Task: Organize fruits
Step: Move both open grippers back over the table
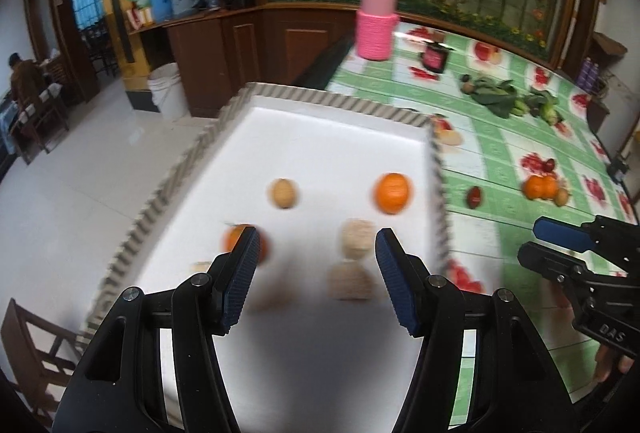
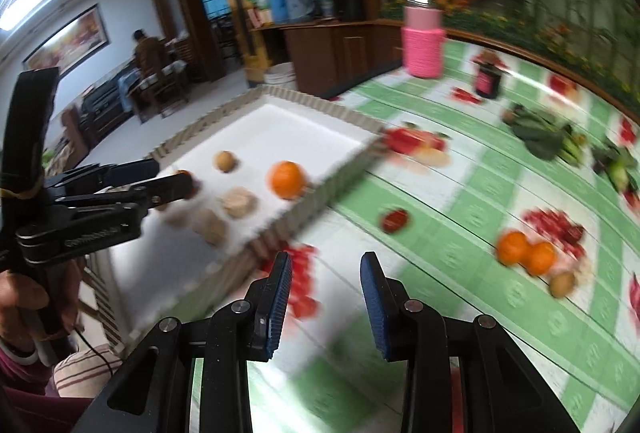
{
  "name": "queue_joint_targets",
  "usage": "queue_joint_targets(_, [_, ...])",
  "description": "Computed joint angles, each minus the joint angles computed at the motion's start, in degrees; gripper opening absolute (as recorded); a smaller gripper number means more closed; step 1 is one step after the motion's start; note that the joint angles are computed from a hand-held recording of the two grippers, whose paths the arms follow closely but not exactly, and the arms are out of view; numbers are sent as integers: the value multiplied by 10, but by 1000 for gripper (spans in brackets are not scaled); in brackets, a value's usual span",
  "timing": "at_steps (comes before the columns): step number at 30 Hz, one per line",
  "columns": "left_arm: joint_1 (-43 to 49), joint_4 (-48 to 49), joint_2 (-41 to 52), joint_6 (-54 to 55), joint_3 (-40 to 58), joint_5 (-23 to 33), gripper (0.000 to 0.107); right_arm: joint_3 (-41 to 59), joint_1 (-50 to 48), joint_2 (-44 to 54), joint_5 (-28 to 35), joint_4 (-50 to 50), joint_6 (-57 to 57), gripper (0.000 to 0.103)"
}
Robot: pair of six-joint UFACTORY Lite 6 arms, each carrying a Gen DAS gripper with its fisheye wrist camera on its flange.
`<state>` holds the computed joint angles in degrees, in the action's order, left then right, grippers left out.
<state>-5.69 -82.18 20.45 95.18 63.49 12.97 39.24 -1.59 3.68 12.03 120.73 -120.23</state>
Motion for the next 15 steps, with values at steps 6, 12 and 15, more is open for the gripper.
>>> queue_joint_targets(6, [-70,72,-3,-98,2,-10,60,-63,-110,-33,29,-23,-16,34])
queue_joint_targets(12, [-138,202,22,-251,37,-15,60,-83,-239,-16,67,-79,-23,35])
queue_joint_targets(15, [-167,288,49,-345,64,-19,60,-69,-287,9,81,-105,-19,35])
